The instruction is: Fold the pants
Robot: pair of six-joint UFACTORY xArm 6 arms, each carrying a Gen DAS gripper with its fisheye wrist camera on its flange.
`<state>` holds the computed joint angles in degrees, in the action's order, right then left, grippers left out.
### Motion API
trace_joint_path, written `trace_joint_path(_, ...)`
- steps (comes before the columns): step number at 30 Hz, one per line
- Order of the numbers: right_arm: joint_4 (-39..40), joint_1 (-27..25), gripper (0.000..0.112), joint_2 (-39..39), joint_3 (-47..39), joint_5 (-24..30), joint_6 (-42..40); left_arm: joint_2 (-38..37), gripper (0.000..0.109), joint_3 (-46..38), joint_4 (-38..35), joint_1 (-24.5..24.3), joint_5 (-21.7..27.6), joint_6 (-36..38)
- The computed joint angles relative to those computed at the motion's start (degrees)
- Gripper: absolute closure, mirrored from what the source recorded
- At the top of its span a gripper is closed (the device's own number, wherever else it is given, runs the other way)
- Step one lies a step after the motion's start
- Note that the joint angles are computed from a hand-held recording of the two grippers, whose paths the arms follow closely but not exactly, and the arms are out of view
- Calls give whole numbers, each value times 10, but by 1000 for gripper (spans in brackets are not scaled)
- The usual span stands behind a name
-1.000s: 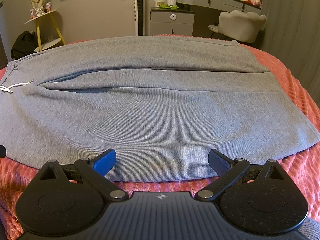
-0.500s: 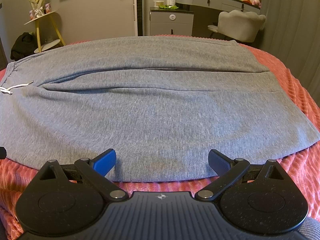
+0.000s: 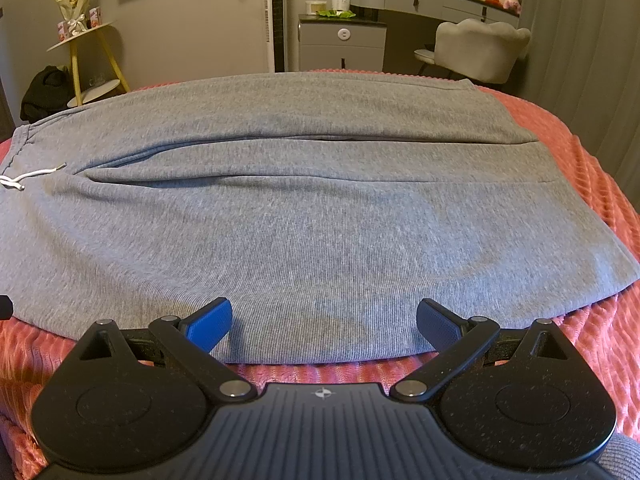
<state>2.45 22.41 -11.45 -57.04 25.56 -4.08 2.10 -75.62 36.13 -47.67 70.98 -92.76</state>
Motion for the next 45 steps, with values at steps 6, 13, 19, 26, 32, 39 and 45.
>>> trace_joint_path(6, 0, -1, 13, 0, 0, 1, 0, 0, 6, 1, -1, 0, -1, -3)
trace_joint_path(13, 1, -1, 13, 0, -1, 2, 1, -1, 6, 1, -1, 0, -1, -2)
trace_joint_path(19, 0, 0, 13, 0, -1, 1, 2, -1, 6, 1, -3, 0, -2, -4)
trace_joint_path(26, -1, 0, 13, 0, -2, 2, 2, -1, 6, 1, -3, 1, -3, -4)
trace_joint_path(32, 0, -1, 13, 0, -2, 3, 2, -2, 6, -1, -4, 0, -2, -5)
trace_joint_path(39, -1, 0, 13, 2, -3, 4, 5, -1, 6, -3, -7, 2, -2, -1)
trace_joint_path(45, -2, 2, 13, 5, -7, 10, 6, -3, 6, -1, -9, 4, -10, -1)
